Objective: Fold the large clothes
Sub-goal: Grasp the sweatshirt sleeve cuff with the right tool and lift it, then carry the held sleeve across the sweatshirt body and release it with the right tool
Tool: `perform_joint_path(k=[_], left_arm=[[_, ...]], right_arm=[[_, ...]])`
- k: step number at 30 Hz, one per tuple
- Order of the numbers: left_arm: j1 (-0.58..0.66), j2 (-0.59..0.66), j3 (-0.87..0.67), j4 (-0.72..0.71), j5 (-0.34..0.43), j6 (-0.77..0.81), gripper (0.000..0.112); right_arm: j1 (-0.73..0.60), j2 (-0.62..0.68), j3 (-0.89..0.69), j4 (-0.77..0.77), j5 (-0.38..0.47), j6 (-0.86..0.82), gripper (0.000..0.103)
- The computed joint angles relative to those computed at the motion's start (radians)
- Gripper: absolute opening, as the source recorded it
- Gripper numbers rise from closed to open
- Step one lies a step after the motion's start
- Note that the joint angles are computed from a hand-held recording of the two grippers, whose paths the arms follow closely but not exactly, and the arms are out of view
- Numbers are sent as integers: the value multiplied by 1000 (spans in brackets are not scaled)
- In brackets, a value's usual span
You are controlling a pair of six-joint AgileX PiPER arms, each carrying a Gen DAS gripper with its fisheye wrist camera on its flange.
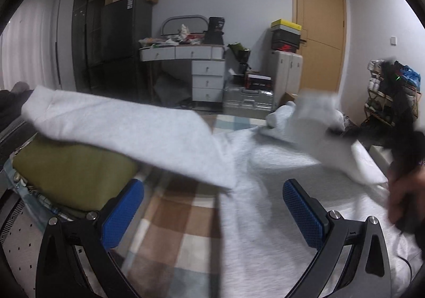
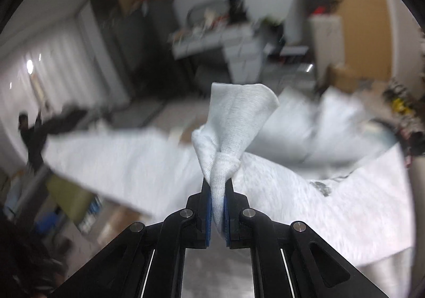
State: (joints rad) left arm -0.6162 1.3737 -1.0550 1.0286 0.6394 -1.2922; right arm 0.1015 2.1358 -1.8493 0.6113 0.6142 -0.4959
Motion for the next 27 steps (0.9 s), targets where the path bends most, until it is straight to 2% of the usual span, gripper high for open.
perform_joint_path(k=[1, 3, 4, 8, 9, 12, 14, 16, 17, 20, 22, 25, 27], left_arm=[[5, -4, 8, 0, -4, -2, 102], [23, -2, 24, -6, -18, -12, 102], [35, -2, 33, -12, -30, -14, 102], [67, -3, 43, -61, -56, 20, 102], [71, -8, 46, -75, -58, 32, 102], [71, -16, 44, -121, -67, 67, 102], [69, -29, 49, -120, -67, 75, 102], [100, -31, 36, -163, -87, 145, 102], [114, -28, 18, -218, -94, 216, 102], [179, 28, -80, -469, -130, 516, 102], [208, 85, -166, -635, -128, 716, 102], [242, 244, -382, -920, -34, 1015, 102], [259, 384, -567, -1070, 77, 1159, 102]], right_arm=[[36, 58, -40, -57, 0, 63, 7], [85, 202, -216, -188, 78, 202, 7], [93, 247, -274, -229, 90, 236, 7], [161, 309, -312, -439, 4, 344, 8], [164, 337, -357, -457, 32, 364, 10], [139, 468, -593, -370, 264, 356, 14], [106, 471, -593, -286, 339, 319, 17], [75, 393, -433, -171, 312, 234, 21], [47, 340, -333, -72, 309, 154, 27], [-44, 152, -33, 144, 274, -64, 42], [-85, 14, 167, 225, 173, -193, 60], [-148, -187, 462, 410, -37, -422, 77], [-195, -272, 593, 552, -121, -570, 81]])
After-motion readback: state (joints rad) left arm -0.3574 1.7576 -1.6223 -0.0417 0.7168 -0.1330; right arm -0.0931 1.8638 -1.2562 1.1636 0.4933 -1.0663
